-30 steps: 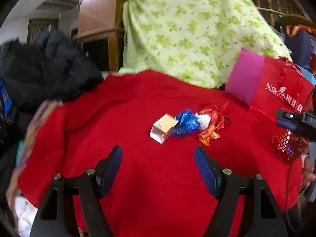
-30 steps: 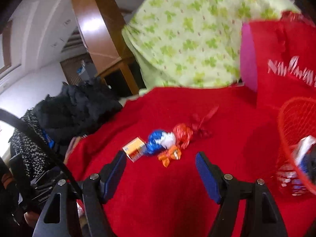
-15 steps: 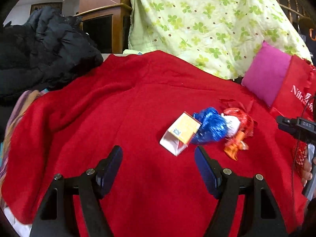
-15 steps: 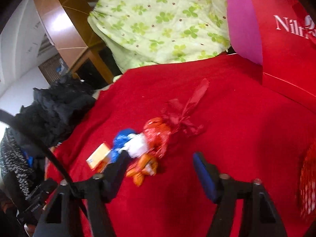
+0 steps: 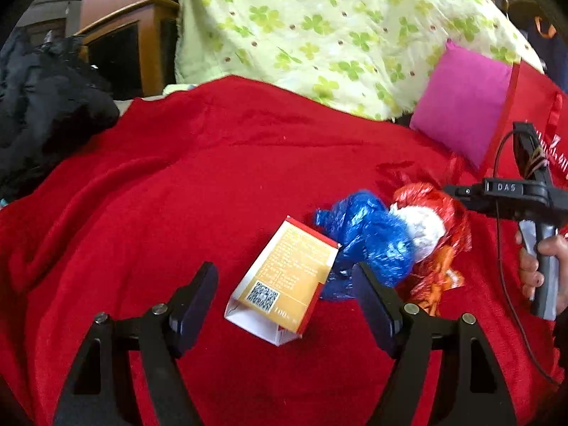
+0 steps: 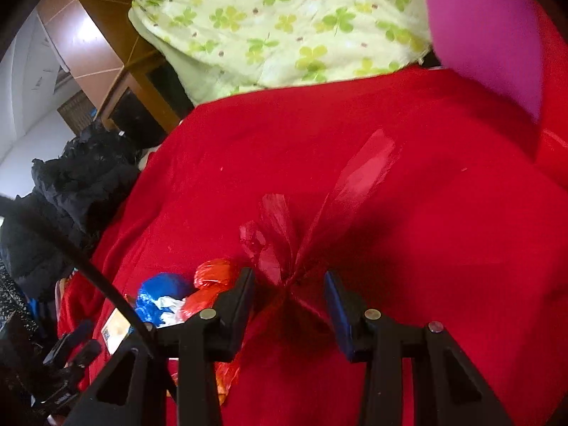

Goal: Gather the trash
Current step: 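Grasp the small orange-and-white box with the left gripper while the right gripper grasps the red ribbon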

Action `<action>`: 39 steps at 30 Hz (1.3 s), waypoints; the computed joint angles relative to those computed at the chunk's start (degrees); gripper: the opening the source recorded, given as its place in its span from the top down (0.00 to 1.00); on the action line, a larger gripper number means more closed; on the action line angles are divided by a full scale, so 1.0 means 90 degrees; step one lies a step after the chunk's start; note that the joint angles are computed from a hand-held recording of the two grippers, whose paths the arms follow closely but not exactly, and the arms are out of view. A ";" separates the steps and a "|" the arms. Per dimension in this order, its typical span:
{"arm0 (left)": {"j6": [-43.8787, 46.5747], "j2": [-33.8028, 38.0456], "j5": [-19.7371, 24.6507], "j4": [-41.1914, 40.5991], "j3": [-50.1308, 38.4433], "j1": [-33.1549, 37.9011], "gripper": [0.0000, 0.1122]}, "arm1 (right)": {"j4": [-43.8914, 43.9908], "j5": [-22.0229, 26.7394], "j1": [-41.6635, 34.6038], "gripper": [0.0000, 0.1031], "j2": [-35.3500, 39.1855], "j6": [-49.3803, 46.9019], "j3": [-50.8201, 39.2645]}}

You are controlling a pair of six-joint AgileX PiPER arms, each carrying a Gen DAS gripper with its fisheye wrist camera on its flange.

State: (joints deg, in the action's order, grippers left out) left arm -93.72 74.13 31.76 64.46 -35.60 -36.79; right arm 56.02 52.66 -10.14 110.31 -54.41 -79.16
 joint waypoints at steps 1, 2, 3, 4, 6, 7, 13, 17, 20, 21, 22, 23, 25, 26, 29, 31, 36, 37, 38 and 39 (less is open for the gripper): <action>0.0027 0.0054 -0.0169 0.0053 0.0026 0.0111 0.30 | -0.0052 0.0032 0.0041 0.56 0.0094 0.0042 -0.0075; 0.0064 0.0097 -0.0322 0.0084 0.0051 0.0207 0.30 | -0.0084 0.0027 0.0074 0.56 0.0156 0.0047 -0.0108; 0.0109 0.0135 -0.0434 0.0095 0.0074 0.0282 0.30 | -0.0102 0.0001 0.0100 0.55 0.0202 0.0024 -0.0112; 0.0167 0.0181 -0.0544 0.0090 0.0104 0.0363 0.30 | -0.0082 -0.0044 0.0115 0.55 0.0235 -0.0026 -0.0097; 0.0134 0.0154 -0.0853 0.0171 0.0226 0.0513 0.30 | -0.0042 -0.0132 0.0133 0.59 0.0232 -0.0152 -0.0001; 0.0158 0.0165 -0.0945 0.0153 0.0240 0.0563 0.30 | 0.0007 -0.0185 0.0119 0.65 0.0203 -0.0254 0.0090; 0.0401 0.0101 -0.0983 -0.0196 0.0244 0.0508 0.49 | 0.0304 -0.0550 -0.0049 0.84 -0.0383 -0.0723 0.0879; 0.0021 -0.0149 -0.0699 -0.0293 0.0359 0.0176 0.50 | 0.0356 -0.0578 -0.0335 0.84 -0.0967 -0.1003 0.1434; -0.0435 -0.0560 -0.0218 -0.0393 0.0540 -0.0411 0.51 | 0.0300 -0.0275 -0.0665 0.84 -0.1247 -0.1116 0.1650; -0.0556 -0.0676 -0.0024 -0.0419 0.0569 -0.0630 0.51 | 0.0314 -0.0130 -0.0791 0.84 -0.1336 -0.1163 0.1709; -0.0755 -0.0876 0.0347 -0.0484 0.0607 -0.1014 0.51 | 0.0289 0.0033 -0.0879 0.84 -0.1363 -0.1117 0.1689; -0.0911 -0.0989 0.0565 -0.0503 0.0618 -0.1252 0.51 | 0.0240 0.0167 -0.0932 0.82 -0.1336 -0.1016 0.1620; -0.1329 -0.1187 0.1009 -0.0458 0.0639 -0.1772 0.51 | 0.0181 0.0560 -0.1040 0.79 -0.1171 -0.0631 0.1372; -0.1608 -0.1277 0.1303 -0.0404 0.0665 -0.2115 0.51 | 0.0186 0.0636 -0.1071 0.69 -0.1103 -0.0432 0.1281; -0.2129 -0.1207 0.1653 -0.0297 0.0642 -0.2593 0.51 | 0.0505 0.0432 -0.1140 0.18 -0.1043 -0.0494 0.1305; -0.2170 -0.1043 0.1554 -0.0273 0.0569 -0.2554 0.51 | 0.0835 0.0452 -0.1114 0.20 -0.0899 -0.0837 0.1265; -0.2435 -0.0766 0.1181 0.0029 0.0630 -0.2443 0.51 | 0.0225 0.0144 -0.0412 0.50 -0.0332 -0.0307 0.0654; -0.2512 -0.0748 0.1135 0.0040 0.0683 -0.2444 0.51 | 0.0138 0.0082 -0.0303 0.51 -0.0236 -0.0211 0.0581; -0.2678 -0.0741 0.1039 0.0120 0.0757 -0.2444 0.51 | 0.0062 0.0103 -0.0231 0.51 -0.0118 -0.0134 0.0490; -0.2854 -0.0767 0.0851 0.0239 0.0859 -0.2386 0.51 | -0.0012 0.0142 -0.0150 0.51 -0.0011 -0.0045 0.0412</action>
State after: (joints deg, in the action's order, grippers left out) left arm -119.40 67.23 39.42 66.61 -27.87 -58.26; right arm 55.91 53.95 -11.49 110.21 -54.81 -75.45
